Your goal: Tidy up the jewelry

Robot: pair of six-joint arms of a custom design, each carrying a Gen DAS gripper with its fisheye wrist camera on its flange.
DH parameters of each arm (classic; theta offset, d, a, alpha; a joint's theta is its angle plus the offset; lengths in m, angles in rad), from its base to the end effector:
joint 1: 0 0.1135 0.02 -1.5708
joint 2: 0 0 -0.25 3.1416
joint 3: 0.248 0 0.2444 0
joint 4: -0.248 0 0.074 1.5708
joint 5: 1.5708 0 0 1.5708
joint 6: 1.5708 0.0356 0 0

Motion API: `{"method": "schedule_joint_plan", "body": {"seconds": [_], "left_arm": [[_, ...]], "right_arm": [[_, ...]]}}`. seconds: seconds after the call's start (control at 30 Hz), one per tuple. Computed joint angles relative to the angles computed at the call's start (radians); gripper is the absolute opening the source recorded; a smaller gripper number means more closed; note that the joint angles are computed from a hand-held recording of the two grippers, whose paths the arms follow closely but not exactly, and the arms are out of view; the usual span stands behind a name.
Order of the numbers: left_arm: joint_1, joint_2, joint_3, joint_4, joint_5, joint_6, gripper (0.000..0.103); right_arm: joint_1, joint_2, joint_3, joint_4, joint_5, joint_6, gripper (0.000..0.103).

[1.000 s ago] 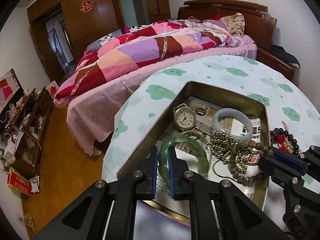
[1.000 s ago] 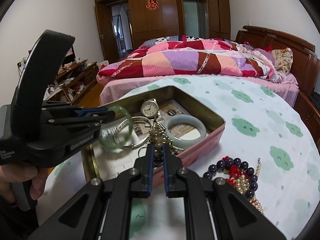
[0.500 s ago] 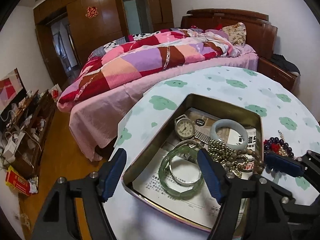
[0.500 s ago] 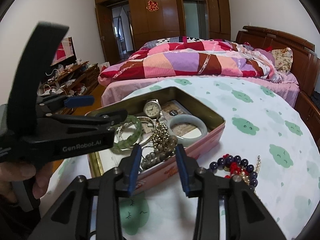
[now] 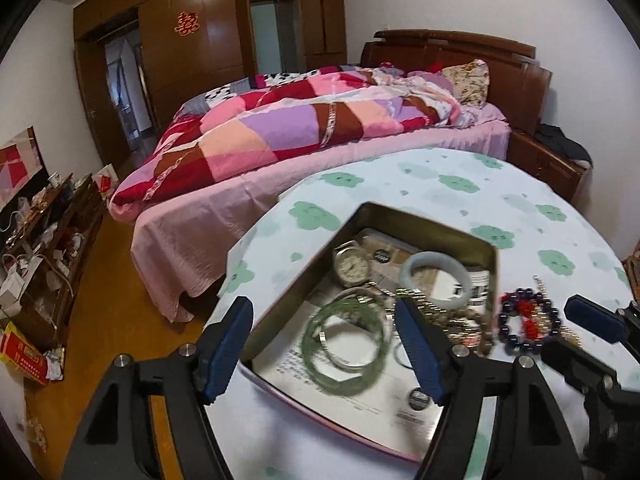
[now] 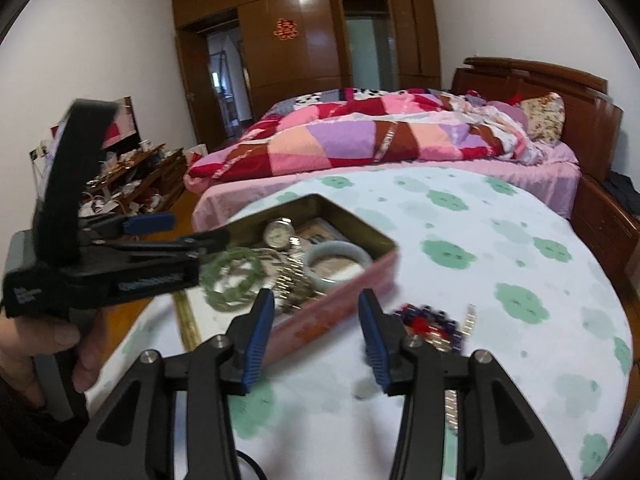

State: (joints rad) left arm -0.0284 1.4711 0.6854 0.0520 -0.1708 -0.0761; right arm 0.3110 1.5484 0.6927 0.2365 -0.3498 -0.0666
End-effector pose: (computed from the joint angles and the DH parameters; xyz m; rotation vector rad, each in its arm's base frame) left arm 0.2861 -0.0021 0.1640 -0.1420 2.2912 0.1428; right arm 0.2843 0.1042 0.1615 -0.6055 2.1091 0.5205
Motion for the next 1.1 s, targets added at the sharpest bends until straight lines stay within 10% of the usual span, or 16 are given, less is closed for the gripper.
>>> {"method": "schedule_joint_plan", "body": {"seconds": [0.9,1.1], "left_arm": [[-0.412,0.121,0.094,-0.023,-0.056,0.075,0.073],[-0.455,0.256,0.169,-0.03,-0.018,0.11,0.049]], "right_arm": [[-0.329,0.139,0.025,-0.12,-0.085,-0.07,0.038],[-0.325,0.138,0.031,-0.144,-0.086,-0.098,0.038]]}}
